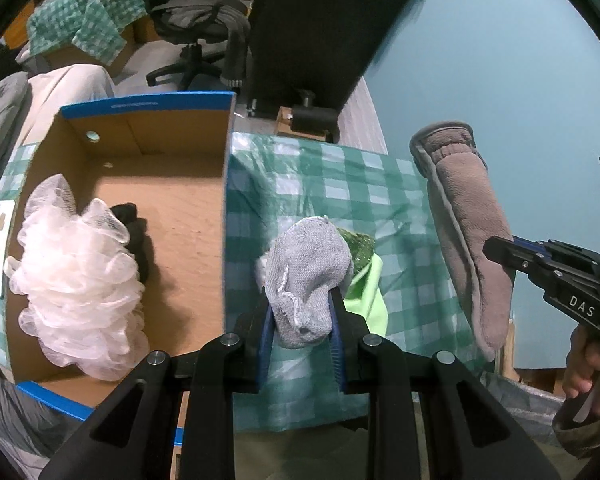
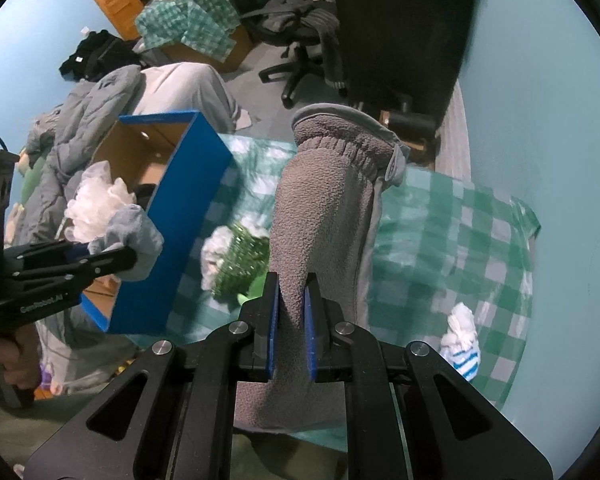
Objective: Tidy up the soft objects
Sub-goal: 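Lift the grey sock and grey mitten and carry both toward the box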
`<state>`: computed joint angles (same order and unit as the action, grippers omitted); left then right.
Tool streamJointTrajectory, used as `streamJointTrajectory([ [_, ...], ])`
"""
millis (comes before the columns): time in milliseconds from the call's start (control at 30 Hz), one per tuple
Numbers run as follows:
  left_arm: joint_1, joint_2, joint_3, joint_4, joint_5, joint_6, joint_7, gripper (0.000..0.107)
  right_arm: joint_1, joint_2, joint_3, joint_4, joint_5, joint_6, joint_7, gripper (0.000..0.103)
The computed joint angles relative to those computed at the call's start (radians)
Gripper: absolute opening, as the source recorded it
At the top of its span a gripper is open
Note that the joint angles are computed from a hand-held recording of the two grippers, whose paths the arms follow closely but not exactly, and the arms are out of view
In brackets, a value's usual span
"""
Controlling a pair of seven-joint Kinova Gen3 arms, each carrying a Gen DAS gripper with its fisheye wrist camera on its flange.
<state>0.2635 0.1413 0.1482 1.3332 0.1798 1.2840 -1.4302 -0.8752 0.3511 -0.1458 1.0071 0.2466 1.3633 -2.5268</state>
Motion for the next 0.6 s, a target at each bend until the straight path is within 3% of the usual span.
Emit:
streamJointTrajectory([
  [600, -0.102, -0.002, -0.044, -0.037, 0.021, 0.025, -0.076, 0.024, -0.046, 0.181, 0.052, -0.328, -0.038, 0.074, 0.119, 0.01],
])
